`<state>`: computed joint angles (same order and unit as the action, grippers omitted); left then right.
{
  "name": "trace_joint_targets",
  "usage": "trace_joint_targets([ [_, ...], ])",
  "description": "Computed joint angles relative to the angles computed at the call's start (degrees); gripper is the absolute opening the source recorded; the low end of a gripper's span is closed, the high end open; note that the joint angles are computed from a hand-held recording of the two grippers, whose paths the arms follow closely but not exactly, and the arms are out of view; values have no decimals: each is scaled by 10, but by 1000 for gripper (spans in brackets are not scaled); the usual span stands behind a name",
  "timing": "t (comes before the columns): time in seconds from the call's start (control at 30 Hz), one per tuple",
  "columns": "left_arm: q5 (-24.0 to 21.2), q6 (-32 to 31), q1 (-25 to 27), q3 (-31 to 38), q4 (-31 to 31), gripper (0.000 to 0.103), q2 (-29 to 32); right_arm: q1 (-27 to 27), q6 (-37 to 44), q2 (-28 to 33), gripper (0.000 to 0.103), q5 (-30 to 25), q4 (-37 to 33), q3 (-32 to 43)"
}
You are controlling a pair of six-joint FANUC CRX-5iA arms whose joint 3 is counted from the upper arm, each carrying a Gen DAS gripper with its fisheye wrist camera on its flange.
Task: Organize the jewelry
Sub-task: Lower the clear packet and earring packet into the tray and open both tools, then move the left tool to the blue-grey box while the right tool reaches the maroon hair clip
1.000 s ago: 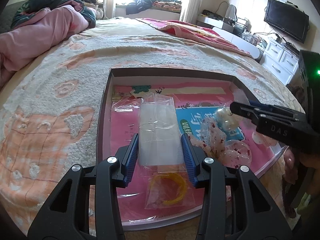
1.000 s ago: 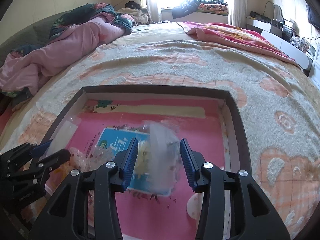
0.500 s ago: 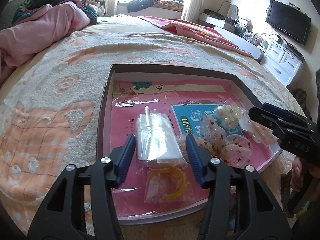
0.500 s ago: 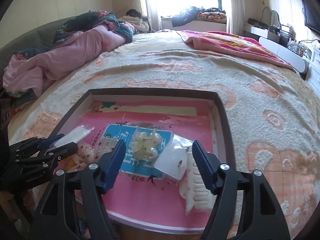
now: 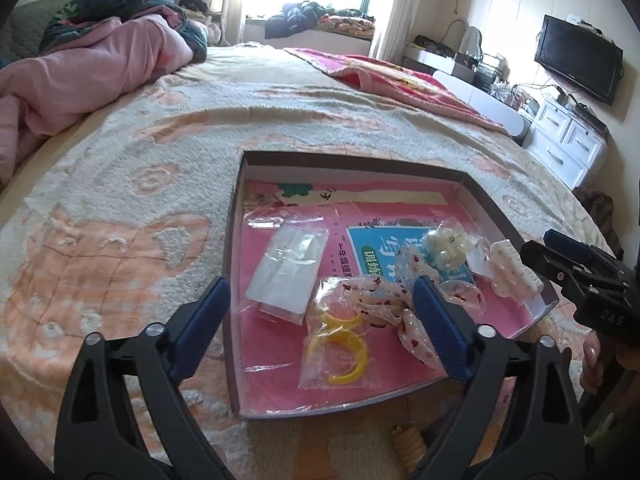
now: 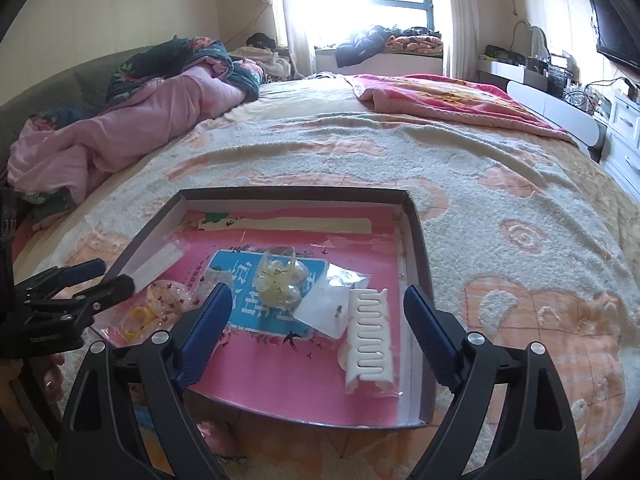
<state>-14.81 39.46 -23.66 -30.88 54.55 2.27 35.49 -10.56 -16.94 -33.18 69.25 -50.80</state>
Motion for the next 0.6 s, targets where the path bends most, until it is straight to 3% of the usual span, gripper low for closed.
trace_joint_targets([
  [0.07,11,-21,-5,-13,28,92,-12,3,-6,-7,85,-5,4,-5],
  [0.4,48,-52,-20,-59,73,92,-71,36,-20,-62,86,-49,6,-30],
  [0.6,74,-117,-51,-85,153,92,-98,68,-24,-94,87,-84,-1,-41],
])
